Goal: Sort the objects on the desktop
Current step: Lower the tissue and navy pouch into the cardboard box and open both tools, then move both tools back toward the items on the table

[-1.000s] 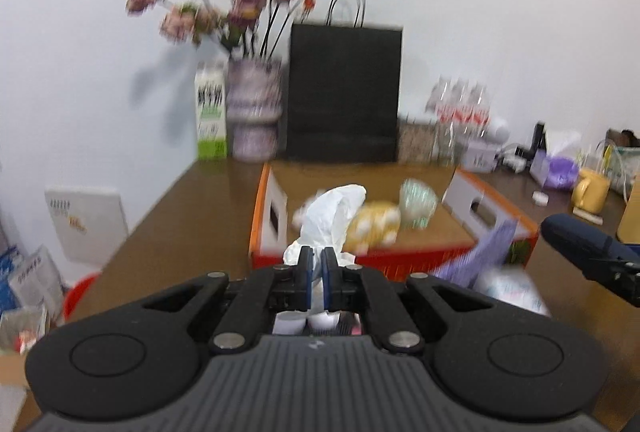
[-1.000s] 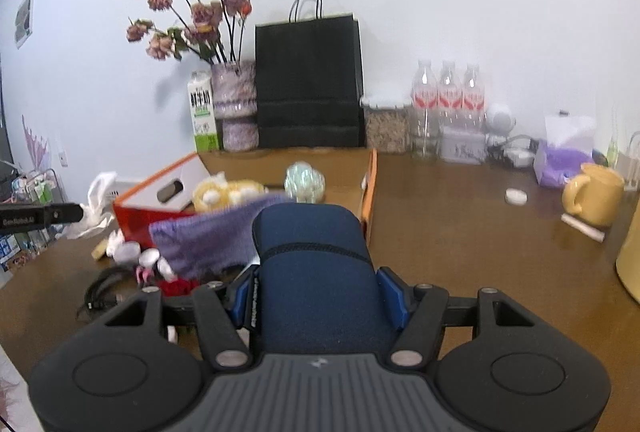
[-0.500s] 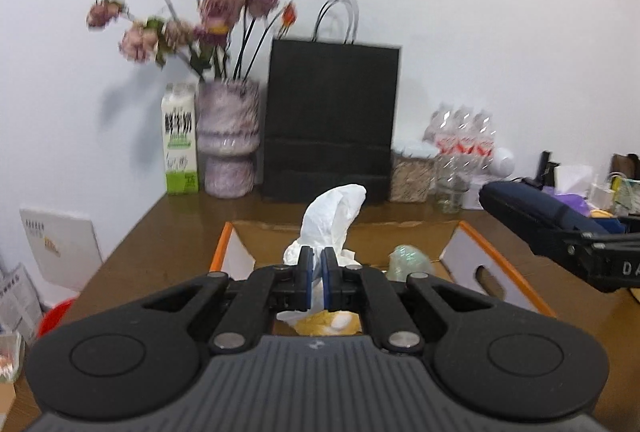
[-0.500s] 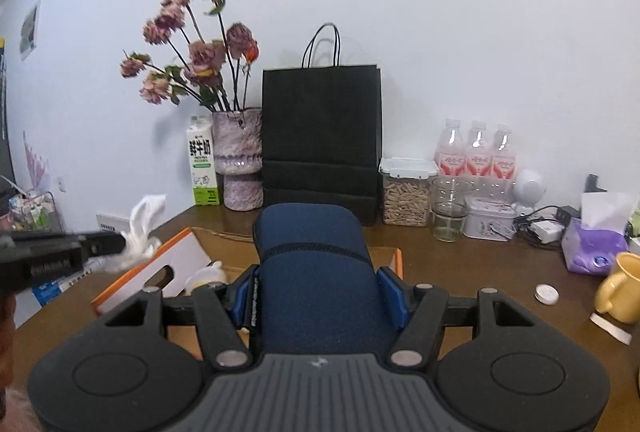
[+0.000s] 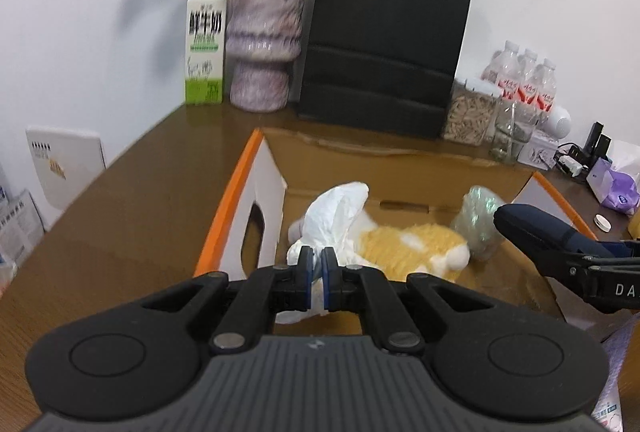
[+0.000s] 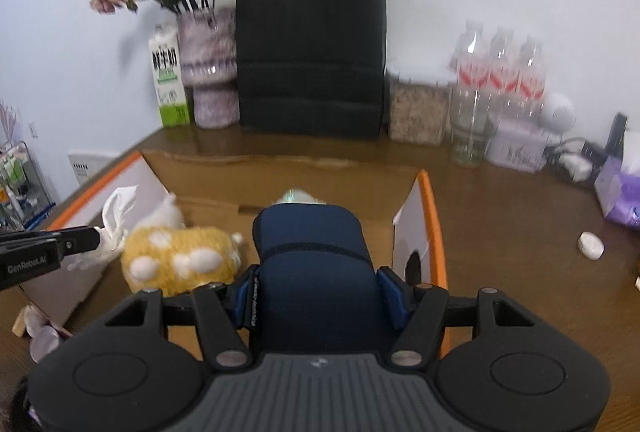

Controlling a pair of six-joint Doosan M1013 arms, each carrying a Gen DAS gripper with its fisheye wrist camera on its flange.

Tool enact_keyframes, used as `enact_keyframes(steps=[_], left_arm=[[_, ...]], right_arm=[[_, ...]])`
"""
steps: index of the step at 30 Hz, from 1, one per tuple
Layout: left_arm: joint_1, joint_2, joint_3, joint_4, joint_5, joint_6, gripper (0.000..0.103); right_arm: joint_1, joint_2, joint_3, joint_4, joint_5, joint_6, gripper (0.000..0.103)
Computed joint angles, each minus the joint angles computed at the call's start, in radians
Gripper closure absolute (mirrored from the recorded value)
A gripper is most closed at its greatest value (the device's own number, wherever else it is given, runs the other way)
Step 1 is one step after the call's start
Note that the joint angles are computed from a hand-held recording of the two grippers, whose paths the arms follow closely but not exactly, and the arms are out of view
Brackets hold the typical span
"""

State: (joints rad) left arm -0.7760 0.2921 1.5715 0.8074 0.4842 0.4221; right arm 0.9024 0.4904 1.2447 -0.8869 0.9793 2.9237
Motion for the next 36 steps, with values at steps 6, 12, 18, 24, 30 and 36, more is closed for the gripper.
enact_keyframes(steps=[6,12,18,24,30,36], left_arm=[[0.009,0.005,-0.001,-0.078,-0.009,0.09,0.098],[-0.001,0.006,0.006,-0.022,-0.013,0.069,0.087],[-0.002,-0.016,0.038,0.053,-0.116,0.003,0.043],[-0.038,-0.03,0.066,0.426,-0.087,-0.306,0.0],[-0.049,-0.047,0.073,0.486,-0.057,-0.393,0.0],[-0.063,-0.083,0.101,0.579,-0.032,-0.473,0.0]], right_arm=[[-0.007,0.008,0.001,0.056,-0.01,-0.033,0.041],[-0.008,0.009,-0.001,0.072,-0.022,-0.043,0.021],[-0.001,-0.005,0.007,0.03,-0.03,-0.009,0.003],[0.013,-0.026,0.027,-0.007,-0.04,0.04,0.001],[0.037,-0.05,0.038,-0.064,-0.036,0.083,0.0],[0.074,-0.064,0.045,-0.139,-0.006,0.113,0.0]])
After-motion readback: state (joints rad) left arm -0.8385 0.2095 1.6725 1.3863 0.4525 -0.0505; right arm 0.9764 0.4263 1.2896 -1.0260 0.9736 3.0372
